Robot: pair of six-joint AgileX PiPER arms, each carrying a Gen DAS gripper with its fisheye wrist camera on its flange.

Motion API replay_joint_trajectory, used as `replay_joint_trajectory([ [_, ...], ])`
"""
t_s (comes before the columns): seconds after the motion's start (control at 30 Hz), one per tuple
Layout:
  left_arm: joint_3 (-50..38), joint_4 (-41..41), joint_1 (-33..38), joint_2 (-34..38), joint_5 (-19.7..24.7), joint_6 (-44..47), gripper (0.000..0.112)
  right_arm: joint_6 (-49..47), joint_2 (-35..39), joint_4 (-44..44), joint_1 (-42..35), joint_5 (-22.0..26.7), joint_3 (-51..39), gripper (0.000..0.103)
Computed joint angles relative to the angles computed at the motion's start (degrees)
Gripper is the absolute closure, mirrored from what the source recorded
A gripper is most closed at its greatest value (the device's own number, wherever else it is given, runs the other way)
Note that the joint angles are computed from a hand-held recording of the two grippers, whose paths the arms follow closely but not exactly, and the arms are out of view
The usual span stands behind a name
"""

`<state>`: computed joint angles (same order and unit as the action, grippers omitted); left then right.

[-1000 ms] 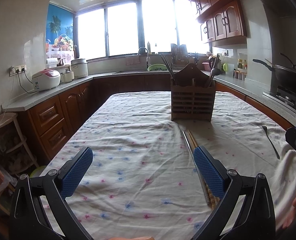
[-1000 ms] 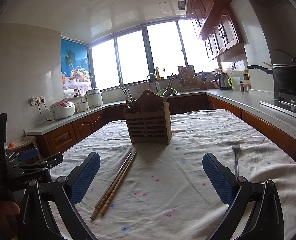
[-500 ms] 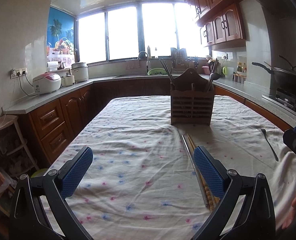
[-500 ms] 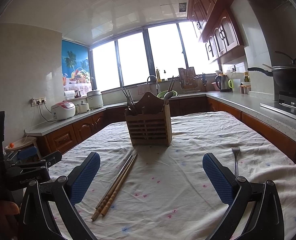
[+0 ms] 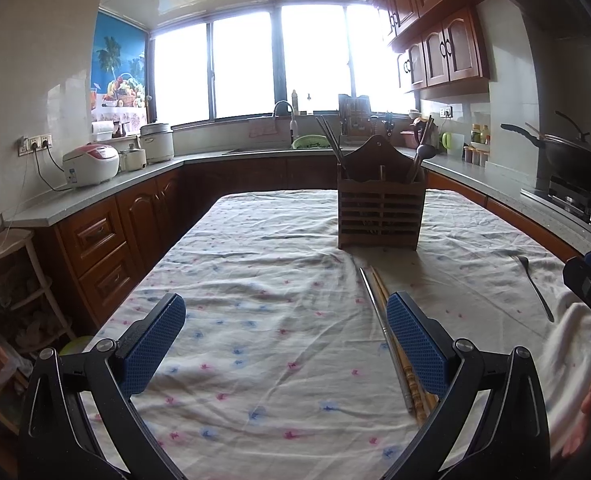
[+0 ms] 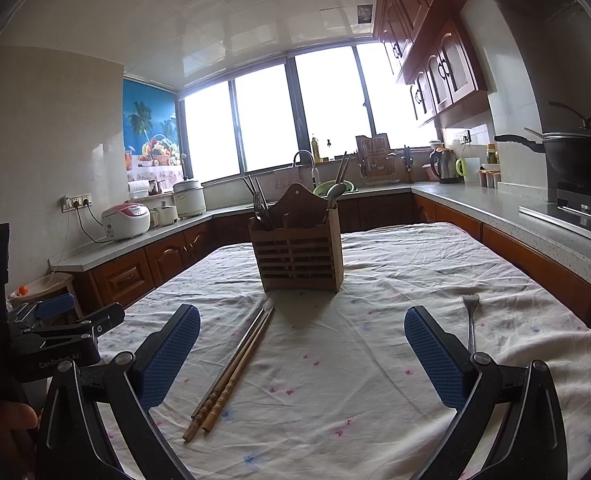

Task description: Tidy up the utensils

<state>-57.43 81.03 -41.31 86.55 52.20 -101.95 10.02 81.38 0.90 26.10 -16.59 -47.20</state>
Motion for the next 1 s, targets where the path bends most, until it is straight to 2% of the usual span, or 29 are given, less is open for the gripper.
replay_joint_trajectory([
  [1.0,-0.69,-0.5,1.5,0.25,-2.97,0.57,0.009,1.98,0.92,-1.18,-0.21,1.28,-1.46,0.0],
])
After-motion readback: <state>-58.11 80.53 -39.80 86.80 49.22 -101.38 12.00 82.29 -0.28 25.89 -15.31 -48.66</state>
